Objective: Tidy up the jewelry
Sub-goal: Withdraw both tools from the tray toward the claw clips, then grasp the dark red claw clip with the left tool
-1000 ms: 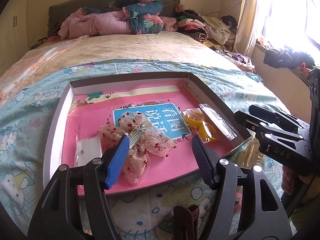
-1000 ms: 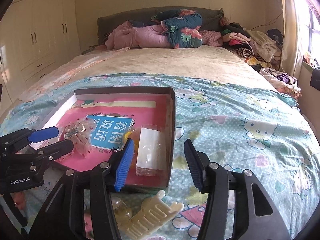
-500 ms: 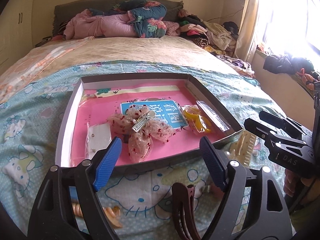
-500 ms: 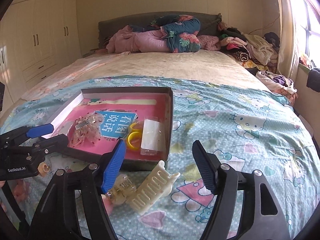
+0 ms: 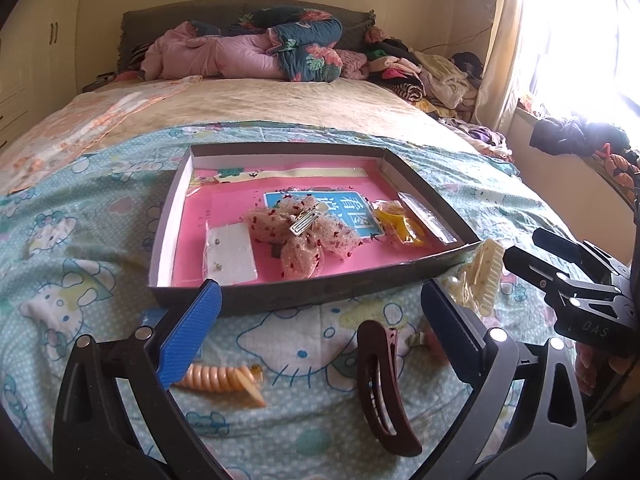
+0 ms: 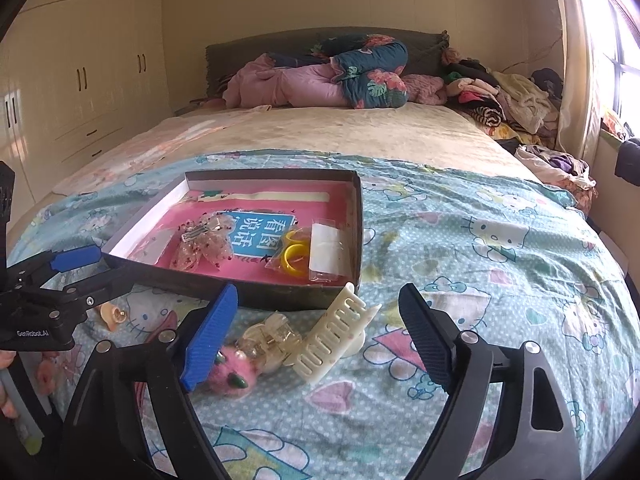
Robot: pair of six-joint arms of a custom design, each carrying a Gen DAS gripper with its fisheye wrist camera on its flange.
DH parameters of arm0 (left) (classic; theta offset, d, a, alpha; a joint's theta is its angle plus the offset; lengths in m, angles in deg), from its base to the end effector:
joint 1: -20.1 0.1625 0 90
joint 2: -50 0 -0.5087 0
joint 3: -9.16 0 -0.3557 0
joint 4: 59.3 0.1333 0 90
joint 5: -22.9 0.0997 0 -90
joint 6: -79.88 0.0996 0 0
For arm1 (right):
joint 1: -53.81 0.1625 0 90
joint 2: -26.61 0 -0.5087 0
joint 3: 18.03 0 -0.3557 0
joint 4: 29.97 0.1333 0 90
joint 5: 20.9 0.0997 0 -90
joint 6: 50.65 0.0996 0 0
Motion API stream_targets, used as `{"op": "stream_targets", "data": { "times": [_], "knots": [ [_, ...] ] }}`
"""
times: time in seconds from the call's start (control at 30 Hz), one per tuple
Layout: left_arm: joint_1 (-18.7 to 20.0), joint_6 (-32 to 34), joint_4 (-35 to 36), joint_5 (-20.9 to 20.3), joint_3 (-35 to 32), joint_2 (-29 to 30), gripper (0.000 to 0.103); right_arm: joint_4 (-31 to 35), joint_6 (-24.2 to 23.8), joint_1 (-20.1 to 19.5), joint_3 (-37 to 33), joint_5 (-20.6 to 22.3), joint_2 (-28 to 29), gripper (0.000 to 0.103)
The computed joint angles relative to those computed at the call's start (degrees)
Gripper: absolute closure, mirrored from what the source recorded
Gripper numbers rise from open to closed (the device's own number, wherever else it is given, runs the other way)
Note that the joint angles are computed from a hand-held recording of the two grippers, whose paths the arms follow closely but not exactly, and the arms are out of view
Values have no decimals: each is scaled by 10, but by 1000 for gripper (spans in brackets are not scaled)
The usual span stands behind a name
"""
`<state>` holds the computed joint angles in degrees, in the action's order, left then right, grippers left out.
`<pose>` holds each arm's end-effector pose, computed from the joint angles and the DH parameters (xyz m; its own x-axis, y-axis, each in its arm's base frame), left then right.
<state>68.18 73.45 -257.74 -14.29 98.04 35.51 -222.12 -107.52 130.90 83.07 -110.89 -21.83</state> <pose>-0.3125 -0.6663 -0.0469 -0.8051 0.0024 -0.5932 0.4663 0.6207 -0.6303 -0.0250 -0.7060 0.2714 -0.6543 -0.4082 0.6366 -0.7370 0.5330 -0.4156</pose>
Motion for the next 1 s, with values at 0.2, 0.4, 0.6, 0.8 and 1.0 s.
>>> {"op": "stream_targets", "data": {
  "times": [0.2,0.4,0.6,0.8,1.0],
  "knots": [
    [-4,-16,-14,14,27,-7,12,-5,-6,-3,22,3,-7,22],
    [-10,-35,-18,23,52,-14,12,-2,-18,-6,39,4,-10,22],
    [-17,-62,-7,25,74,-15,12,3,-29,-12,57,4,-15,22],
    [-23,-74,5,19,83,-11,12,3,-38,-21,71,-1,-18,22],
    [-25,-79,21,8,80,-4,12,7,-34,-33,77,-3,-25,22]
  ]
}}
